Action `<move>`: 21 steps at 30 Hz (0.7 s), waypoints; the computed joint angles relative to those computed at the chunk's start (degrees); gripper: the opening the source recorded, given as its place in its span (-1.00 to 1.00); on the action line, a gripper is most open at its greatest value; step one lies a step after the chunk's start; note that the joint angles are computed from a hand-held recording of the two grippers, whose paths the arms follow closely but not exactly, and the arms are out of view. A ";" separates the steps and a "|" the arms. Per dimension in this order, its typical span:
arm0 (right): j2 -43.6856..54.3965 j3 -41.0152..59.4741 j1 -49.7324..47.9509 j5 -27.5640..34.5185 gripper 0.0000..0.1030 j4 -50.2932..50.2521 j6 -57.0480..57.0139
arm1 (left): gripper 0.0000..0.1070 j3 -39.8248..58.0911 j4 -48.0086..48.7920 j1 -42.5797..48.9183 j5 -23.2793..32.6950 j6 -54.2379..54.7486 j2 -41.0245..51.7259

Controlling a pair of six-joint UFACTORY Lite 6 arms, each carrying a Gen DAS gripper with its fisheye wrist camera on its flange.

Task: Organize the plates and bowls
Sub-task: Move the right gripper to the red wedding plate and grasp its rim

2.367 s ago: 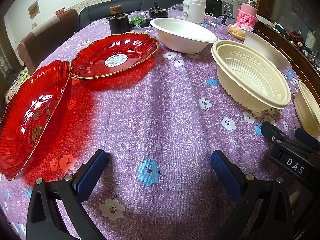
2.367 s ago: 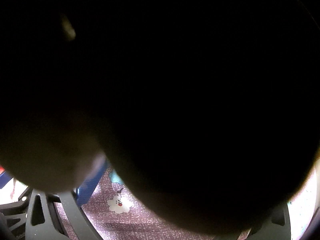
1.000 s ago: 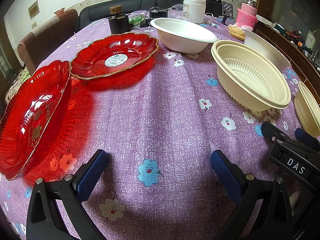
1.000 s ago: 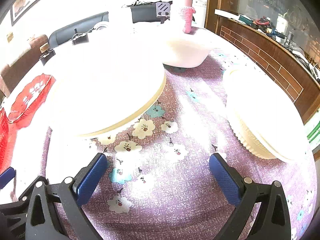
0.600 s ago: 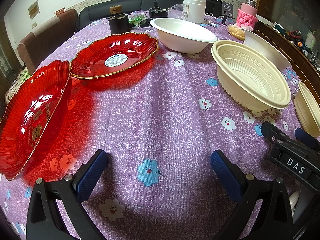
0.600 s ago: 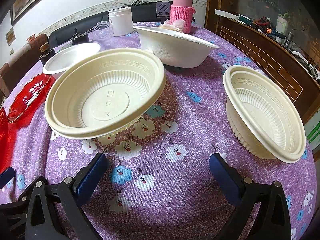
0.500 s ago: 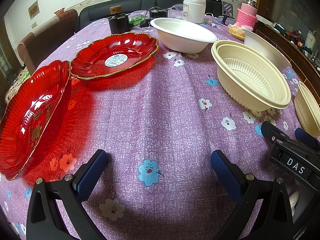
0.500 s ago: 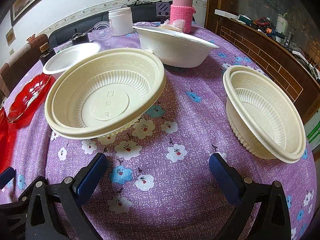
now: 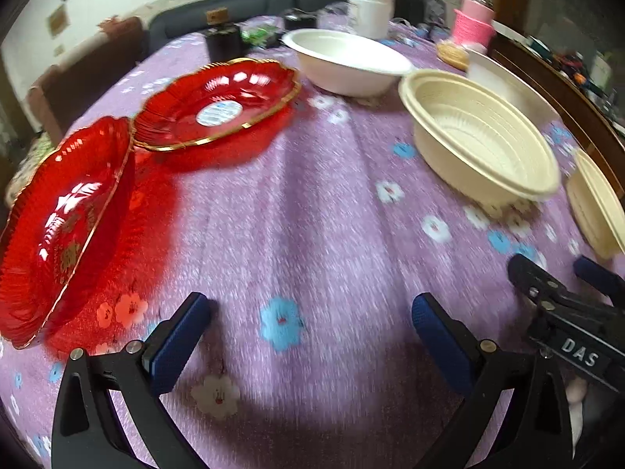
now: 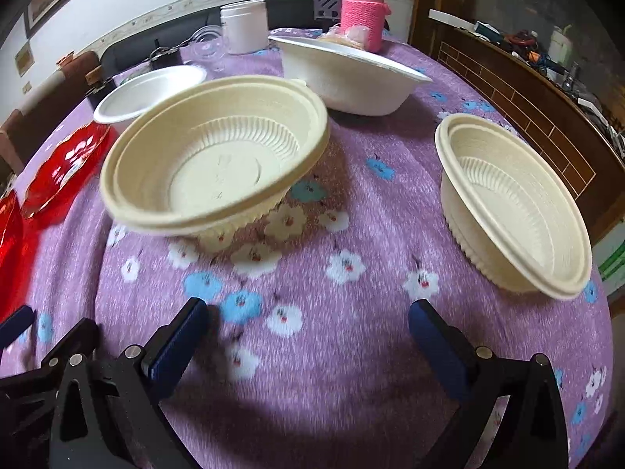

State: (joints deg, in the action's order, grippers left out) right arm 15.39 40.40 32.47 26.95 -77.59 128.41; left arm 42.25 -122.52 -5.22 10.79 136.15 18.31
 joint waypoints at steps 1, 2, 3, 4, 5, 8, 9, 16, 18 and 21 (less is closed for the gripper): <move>-1.26 -1.22 0.71 -0.35 0.99 0.59 -0.47 | 0.85 -1.54 6.00 1.73 2.03 -4.89 -1.76; -2.50 -2.32 1.62 -0.29 0.99 1.21 -0.60 | 0.85 -4.08 11.81 4.41 4.83 -8.93 -4.90; -4.30 -3.60 2.79 0.23 0.96 1.78 -0.27 | 0.85 -6.59 17.18 7.37 7.40 -11.82 -8.46; -6.65 -5.10 4.45 1.00 0.95 1.36 1.35 | 0.85 -9.38 23.18 11.38 10.63 -14.32 -12.91; -8.74 -6.17 6.10 1.59 0.95 0.51 3.02 | 0.85 -11.28 29.17 15.93 14.40 -16.76 -16.64; -11.72 -4.19 12.67 5.54 0.92 0.79 2.24 | 0.85 -9.92 45.79 33.47 29.95 -22.47 -22.05; -11.25 -2.15 14.58 6.63 0.91 0.28 1.78 | 0.85 -6.38 48.57 39.10 33.21 -24.28 -21.21; 0.26 16.62 15.11 -1.51 0.84 -6.27 0.51 | 0.85 22.45 52.98 51.73 35.84 -34.43 -0.86; 4.77 22.35 12.12 -7.14 0.74 -7.33 0.28 | 0.85 31.41 56.14 50.77 33.56 -39.40 7.04; 13.22 31.94 9.26 -14.43 0.59 -1.14 -6.10 | 0.85 46.19 64.05 49.93 34.72 -51.83 20.01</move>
State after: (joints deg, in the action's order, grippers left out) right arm 28.61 72.35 41.73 12.52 -78.73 122.31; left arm 88.43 -58.47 44.71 45.50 84.31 38.32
